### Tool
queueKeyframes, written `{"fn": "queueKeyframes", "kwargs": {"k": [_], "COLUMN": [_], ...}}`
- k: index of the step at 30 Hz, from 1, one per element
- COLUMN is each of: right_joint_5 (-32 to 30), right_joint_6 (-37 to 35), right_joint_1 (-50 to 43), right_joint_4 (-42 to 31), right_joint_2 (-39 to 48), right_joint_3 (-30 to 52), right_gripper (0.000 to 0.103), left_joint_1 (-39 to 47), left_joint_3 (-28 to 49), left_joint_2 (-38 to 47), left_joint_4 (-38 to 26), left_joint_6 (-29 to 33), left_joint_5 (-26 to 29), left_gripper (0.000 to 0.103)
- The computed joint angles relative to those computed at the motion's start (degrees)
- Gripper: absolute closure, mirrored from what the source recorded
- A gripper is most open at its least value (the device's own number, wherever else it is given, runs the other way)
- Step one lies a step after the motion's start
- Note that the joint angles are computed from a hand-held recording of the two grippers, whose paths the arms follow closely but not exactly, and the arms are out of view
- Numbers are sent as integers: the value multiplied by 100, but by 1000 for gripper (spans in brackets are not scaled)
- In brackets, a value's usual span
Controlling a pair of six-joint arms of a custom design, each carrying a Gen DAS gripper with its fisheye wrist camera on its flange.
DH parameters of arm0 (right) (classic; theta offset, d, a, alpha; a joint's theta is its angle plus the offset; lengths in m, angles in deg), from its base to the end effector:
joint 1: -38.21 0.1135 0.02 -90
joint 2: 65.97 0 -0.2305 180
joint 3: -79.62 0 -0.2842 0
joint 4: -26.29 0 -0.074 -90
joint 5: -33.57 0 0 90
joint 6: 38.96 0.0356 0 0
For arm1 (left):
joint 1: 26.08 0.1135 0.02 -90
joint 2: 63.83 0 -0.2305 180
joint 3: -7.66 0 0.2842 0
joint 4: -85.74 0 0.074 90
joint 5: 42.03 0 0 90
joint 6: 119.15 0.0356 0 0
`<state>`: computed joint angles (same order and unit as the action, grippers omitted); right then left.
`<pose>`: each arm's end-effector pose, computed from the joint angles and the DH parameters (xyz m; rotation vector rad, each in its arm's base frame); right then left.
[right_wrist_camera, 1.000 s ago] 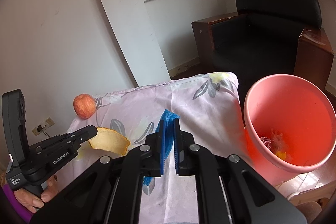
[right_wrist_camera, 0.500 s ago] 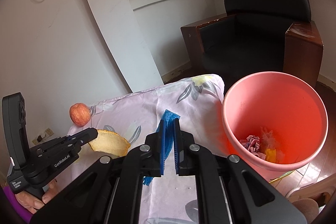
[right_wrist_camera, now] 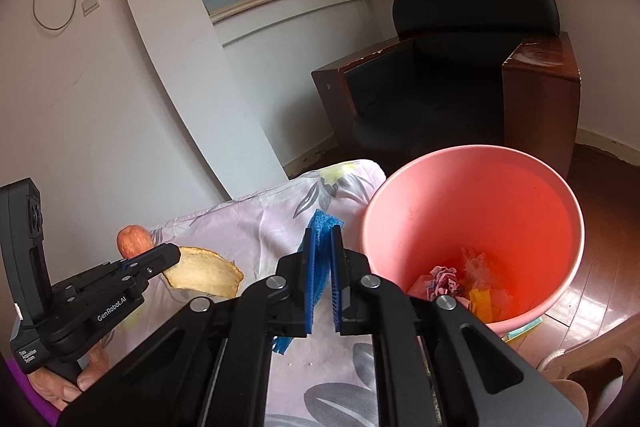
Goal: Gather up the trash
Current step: 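Carry the orange peel and blue net over the pink bucket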
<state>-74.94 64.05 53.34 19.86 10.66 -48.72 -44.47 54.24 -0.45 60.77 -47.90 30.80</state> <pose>0.3024 0.0935 0.1616 -0.2356 2.1392 0.6311 0.2589 -0.0750 0.1655 -0.1595 2.2551 0.0012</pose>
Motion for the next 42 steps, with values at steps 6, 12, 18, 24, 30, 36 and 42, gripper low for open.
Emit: {"fn": "queueKeyframes", "kwargs": {"k": [6, 12, 18, 24, 30, 36, 42], "right_joint_5": [-50, -126, -231, -255, -258, -295, -346], "right_joint_6": [15, 58, 112, 132, 136, 147, 190], "right_joint_1": [-403, -777, -1126, -1378, -1588, -1752, -1859], "right_joint_4": [102, 250, 453, 631, 816, 939, 1072], "right_joint_2": [-18, 110, 319, 522, 802, 1087, 1342], "right_joint_3": [-58, -75, -25, -26, 6, 127, 252], "right_gripper": [96, 96, 96, 96, 96, 96, 96], "left_joint_1": [-308, -559, -743, -932, -1142, -1265, -1319], "left_joint_3": [347, 778, 1207, 1671, 2156, 2591, 2871], "left_joint_2": [401, 902, 1355, 1906, 2497, 3054, 3450], "left_joint_4": [144, 257, 351, 424, 494, 542, 532], "left_joint_6": [43, 104, 194, 258, 376, 460, 460], "left_joint_5": [-31, 13, 33, 102, 159, 196, 211], "left_gripper": [96, 96, 96, 96, 96, 96, 96]}}
